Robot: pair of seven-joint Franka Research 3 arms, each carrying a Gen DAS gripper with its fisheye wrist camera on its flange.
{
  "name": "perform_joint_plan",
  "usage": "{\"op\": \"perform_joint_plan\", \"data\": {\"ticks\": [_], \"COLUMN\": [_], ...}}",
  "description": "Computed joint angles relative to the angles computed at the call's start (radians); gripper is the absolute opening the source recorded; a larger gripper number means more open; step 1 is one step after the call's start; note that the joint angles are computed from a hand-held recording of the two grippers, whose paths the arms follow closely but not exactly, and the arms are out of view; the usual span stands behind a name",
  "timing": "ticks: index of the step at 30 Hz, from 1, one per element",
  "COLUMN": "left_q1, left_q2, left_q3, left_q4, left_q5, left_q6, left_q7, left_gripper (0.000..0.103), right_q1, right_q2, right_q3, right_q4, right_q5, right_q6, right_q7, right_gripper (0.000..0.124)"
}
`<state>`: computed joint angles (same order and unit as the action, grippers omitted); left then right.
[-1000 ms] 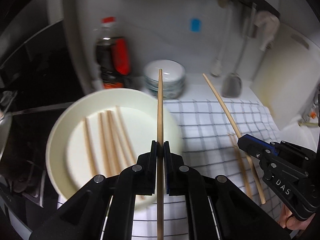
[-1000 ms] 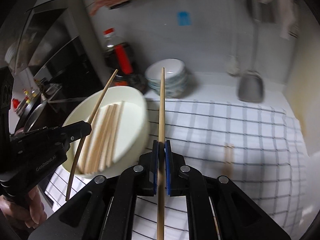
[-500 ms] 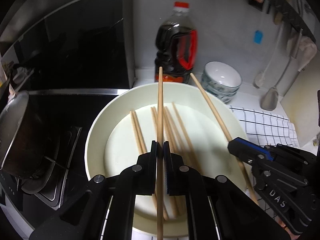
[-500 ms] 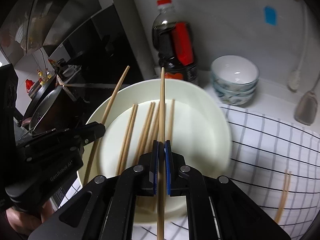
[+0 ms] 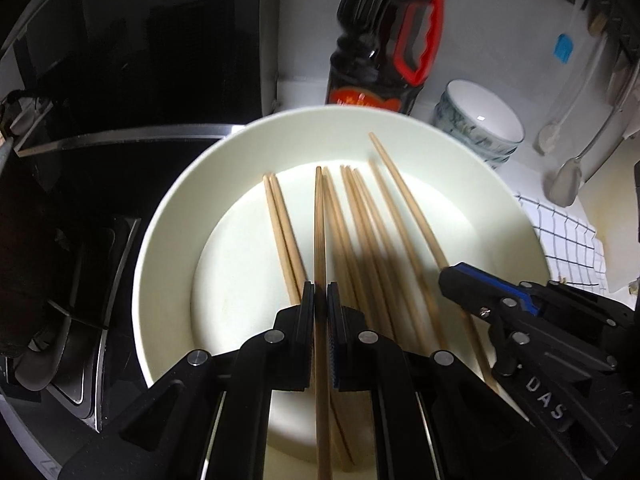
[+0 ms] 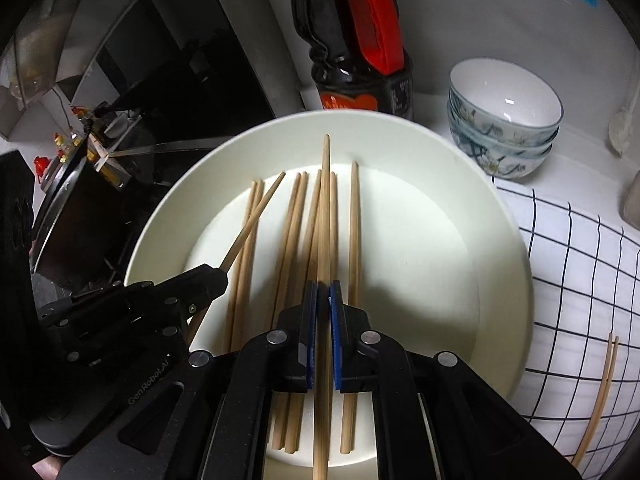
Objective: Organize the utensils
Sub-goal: 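Open the left tool over the bowl while the right tool releases its chopstick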
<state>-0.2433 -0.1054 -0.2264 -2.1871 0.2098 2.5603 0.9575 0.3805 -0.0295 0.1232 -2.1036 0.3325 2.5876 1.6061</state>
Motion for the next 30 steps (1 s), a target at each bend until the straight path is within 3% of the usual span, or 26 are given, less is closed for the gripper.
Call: {"op": "perform_joint_plan", "data": {"ticks": [4, 6, 8, 10, 20, 30], "left_q1": [0.002, 0.004, 0.01, 0.018, 0.031, 0.014], "left_q2": [0.004, 0.001, -0.014, -0.039, -0.136, -0.22], "left_q3": [0.003, 0.002, 0.0, -0.002, -0.005, -0.019], "left_q4": [0.001, -0.001, -0.011, -0.029, -0.08, -0.118], "left_q5": [-0.011, -0.005, 0.021, 0.054, 0.113, 0.108], "left_q6": [-0.012, -0.016, -0.014, 0.002, -0.038, -0.07], "left_q7": [0.001, -0.008, -0.043, -0.085, -0.161, -0.184], "left_gripper": [0.008, 0.019, 0.05, 0.068, 0.084, 0.086], "right_q1": [-0.002, -0.003, -0.004, -0.006, -0.017, -0.022], "right_q2": [0.014, 0.013, 0.004, -0.009, -0.106, -0.238], "right_q3": [-0.002, -0.002, -0.002, -0.003, -0.001, -0.007], "right_q4": [0.011, 0.011, 0.005, -0.005, -0.094, -0.205], "right_q5": [-0.023, -0.036, -0.057, -0.064, -0.075, -0.024], "right_q6": [-0.023, -0.02, -0.012, -0.004, 0.029, 0.036], "right_q7": [0.023, 0.03, 0.047, 0.051, 0.061, 0.036], "right_gripper": [0.007, 0.017, 0.026, 0.026, 0.04, 0.047]}}
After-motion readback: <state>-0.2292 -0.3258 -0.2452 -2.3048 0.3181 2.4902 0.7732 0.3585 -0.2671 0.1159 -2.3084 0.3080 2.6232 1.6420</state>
